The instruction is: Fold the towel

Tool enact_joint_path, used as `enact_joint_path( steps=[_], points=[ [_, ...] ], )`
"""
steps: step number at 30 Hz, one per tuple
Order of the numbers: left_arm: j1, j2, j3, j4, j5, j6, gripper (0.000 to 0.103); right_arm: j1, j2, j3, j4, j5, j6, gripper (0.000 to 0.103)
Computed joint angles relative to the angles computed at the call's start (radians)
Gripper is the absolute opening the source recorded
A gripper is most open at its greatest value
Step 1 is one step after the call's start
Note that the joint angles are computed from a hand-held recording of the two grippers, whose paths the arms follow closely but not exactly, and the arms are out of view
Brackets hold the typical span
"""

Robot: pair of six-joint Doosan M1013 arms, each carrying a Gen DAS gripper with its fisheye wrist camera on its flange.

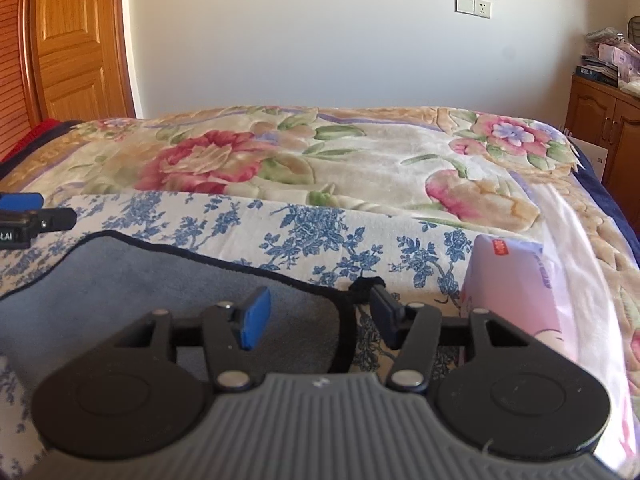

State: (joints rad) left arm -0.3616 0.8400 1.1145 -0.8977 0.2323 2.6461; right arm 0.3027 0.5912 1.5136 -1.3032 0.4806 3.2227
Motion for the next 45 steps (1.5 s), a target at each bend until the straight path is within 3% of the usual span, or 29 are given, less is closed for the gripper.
enact_joint_path(
  steps=[15, 26, 34, 45],
  points=[
    [0.016, -0.153, 0.151, -0.239, -0.022, 0.232, 0.095, 0.062, -0.097, 0.052, -0.065, 0.016, 0.103, 0.063],
    [0.026, -0.256, 0.24, -0.407, -0.002, 0.416, 0.096, 0.109, -0.152, 0.072, -0.083, 0.082, 0.115, 0.063],
    [0.034, -0.319, 0.311, -0.496, 0.008, 0.52, 0.098, 0.143, -0.18, 0.087, -0.086, 0.121, 0.111, 0.064],
    [0.047, -0.39, 0.408, -0.571, 0.009, 0.638, 0.098, 0.188, -0.199, 0.113, -0.087, 0.173, 0.129, 0.074]
  ],
)
